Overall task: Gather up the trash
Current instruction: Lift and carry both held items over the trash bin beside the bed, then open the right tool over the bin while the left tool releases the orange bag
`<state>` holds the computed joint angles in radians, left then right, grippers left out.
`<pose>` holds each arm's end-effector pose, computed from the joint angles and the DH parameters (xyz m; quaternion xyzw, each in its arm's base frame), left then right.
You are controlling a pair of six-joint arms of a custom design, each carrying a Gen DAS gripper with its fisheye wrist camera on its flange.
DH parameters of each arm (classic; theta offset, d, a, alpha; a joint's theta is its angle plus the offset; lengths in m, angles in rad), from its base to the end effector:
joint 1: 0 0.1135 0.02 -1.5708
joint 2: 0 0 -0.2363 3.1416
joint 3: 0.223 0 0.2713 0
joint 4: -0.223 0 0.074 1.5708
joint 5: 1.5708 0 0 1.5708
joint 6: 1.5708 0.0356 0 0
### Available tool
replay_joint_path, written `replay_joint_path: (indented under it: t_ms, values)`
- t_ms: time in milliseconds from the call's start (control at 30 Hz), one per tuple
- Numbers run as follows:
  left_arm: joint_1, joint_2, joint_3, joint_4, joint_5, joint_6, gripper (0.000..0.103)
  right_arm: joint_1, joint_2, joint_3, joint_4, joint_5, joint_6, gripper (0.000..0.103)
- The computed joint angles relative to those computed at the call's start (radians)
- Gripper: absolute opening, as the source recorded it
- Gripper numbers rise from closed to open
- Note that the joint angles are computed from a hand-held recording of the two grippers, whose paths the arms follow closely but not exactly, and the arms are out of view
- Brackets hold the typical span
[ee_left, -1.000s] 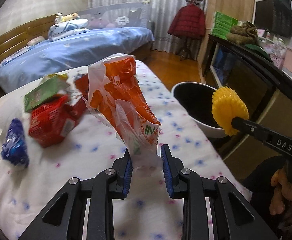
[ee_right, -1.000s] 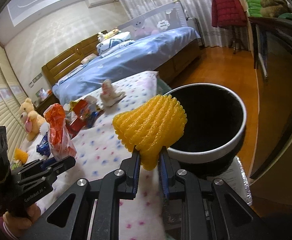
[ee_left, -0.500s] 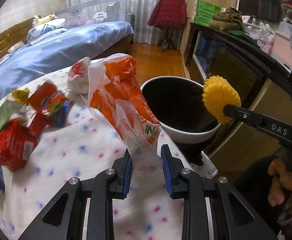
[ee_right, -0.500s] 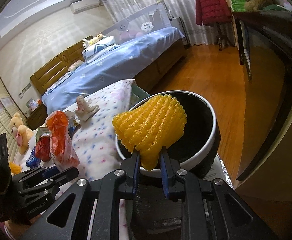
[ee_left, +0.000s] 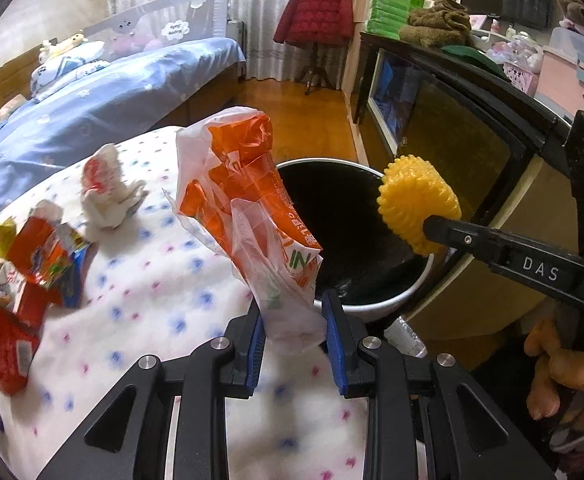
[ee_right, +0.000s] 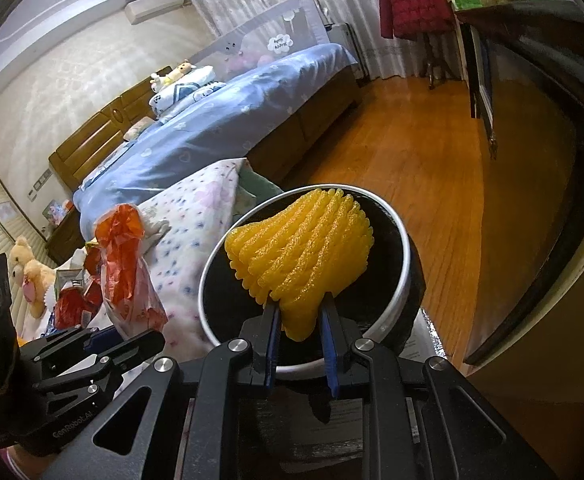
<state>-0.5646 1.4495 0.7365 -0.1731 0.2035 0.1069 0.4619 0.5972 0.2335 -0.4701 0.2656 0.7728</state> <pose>0.2493 -0.1664 0.1361 0.3410 0.8735 -0.1690 0.3036 0.1528 0.0656 0.1281 0.1903 0.9061 0.1060 0.3626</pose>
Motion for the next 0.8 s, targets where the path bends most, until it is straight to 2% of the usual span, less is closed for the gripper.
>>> replay_joint_path:
  t_ms: [300,567,667,733,800]
  values:
    - [-0.034,0.164,0.141,-0.015,-0.011,-0.018,0.027,-0.065,0.055,0.019,0.026,-0.054,-0.048,0.021]
    - [-0.048,0.212,0.192,-0.026,-0.012,-0.034,0.028,-0.151,0.099,0.019,0.074,-0.129,-0.089,0.022]
    - [-0.051,0.217,0.197,-0.028,-0.017,-0.039,0.032,-0.175,0.128,0.029,0.088,-0.147,-0.101,0.025]
    - [-0.055,0.204,0.186,-0.027,-0.014,-0.049,0.034,-0.192,0.141,0.035,0.088,-0.161,-0.105,0.033]
    - [-0.055,0.195,0.174,-0.018,-0.016,-0.055,0.047,-0.197,0.134,0.034,0.081,-0.162,-0.103,0.034]
